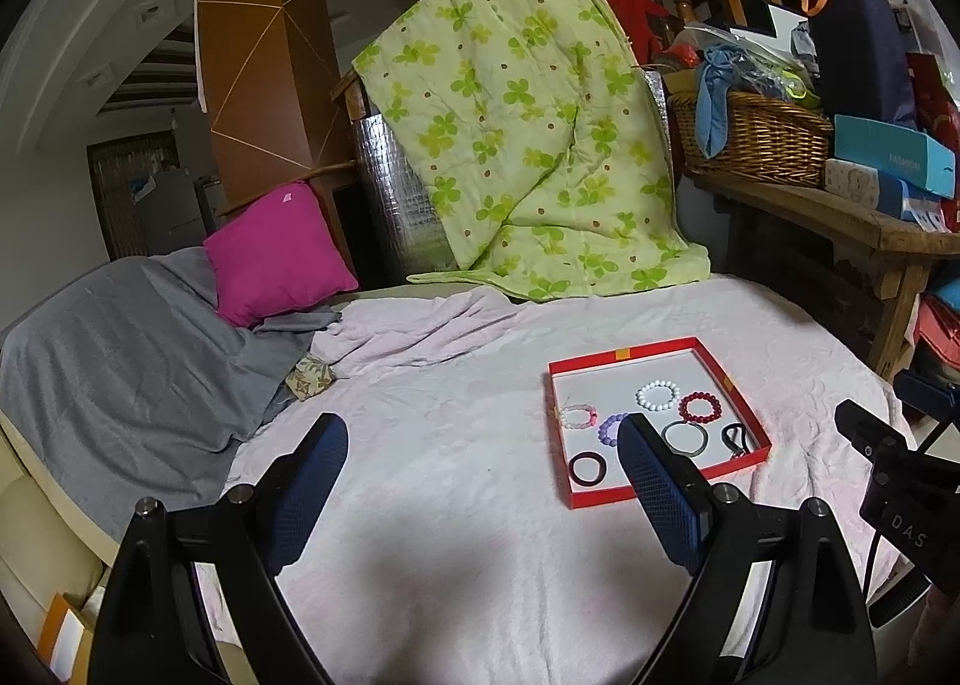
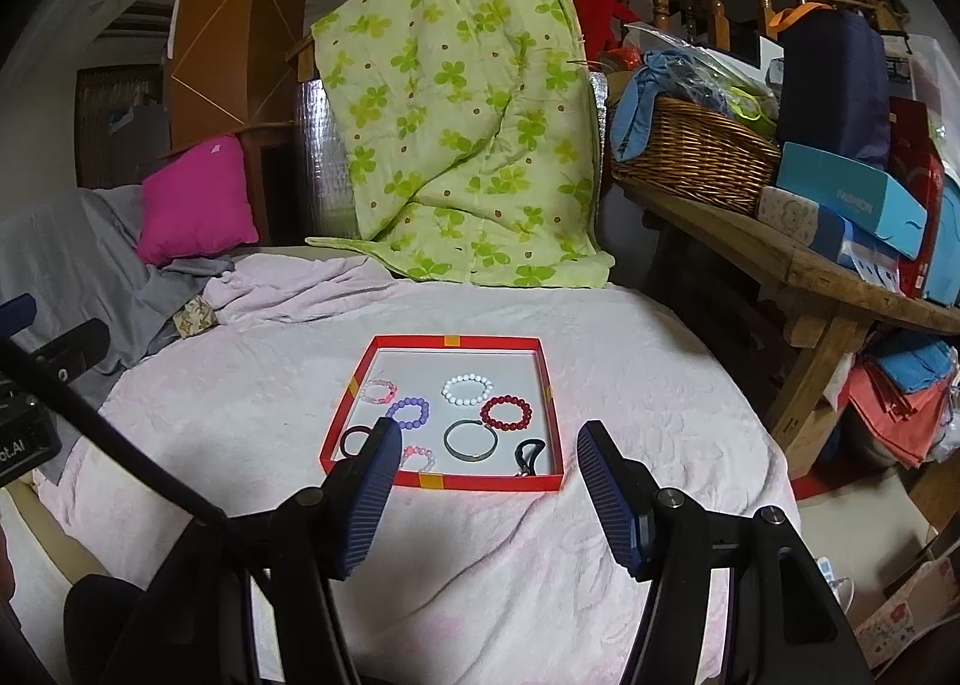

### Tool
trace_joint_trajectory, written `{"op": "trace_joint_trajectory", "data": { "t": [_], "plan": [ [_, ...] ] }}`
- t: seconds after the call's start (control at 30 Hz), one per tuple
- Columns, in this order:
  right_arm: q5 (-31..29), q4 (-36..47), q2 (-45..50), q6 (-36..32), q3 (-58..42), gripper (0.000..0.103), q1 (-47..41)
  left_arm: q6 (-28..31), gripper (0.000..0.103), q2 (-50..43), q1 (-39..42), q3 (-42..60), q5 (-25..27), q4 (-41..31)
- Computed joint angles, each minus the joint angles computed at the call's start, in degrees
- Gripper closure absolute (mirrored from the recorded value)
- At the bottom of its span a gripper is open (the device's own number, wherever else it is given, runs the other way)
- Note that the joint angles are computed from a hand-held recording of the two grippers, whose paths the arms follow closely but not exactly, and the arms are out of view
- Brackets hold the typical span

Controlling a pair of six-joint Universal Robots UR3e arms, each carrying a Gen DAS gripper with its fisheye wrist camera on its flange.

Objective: Organize jewelry

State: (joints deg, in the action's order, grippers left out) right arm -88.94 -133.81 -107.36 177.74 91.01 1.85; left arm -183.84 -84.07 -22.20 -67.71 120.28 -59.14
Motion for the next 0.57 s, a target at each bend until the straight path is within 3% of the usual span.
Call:
{"op": "trace_joint_trajectory", "data": {
  "t": [0.4, 0.5, 0.57],
  "plan": [
    [-0.1, -1.3, 7.1, -0.4, -3.7, 0.038, 1.2, 2.1, 0.011, -2.2, 4.3, 0.5, -3.7, 2.6],
    [0.4, -2.4, 9.4, -0.3, -4.4, 0.038, 0.7, 3.0, 0.011, -2.0, 6.6, -3.2, -6.6, 6.7],
    [2.2, -3.4, 10.3, -0.3, -3.7, 0.038, -0.6, 2.4, 0.011, -2.3, 9.8, -4.5, -10.2, 5.7]
  ]
}}
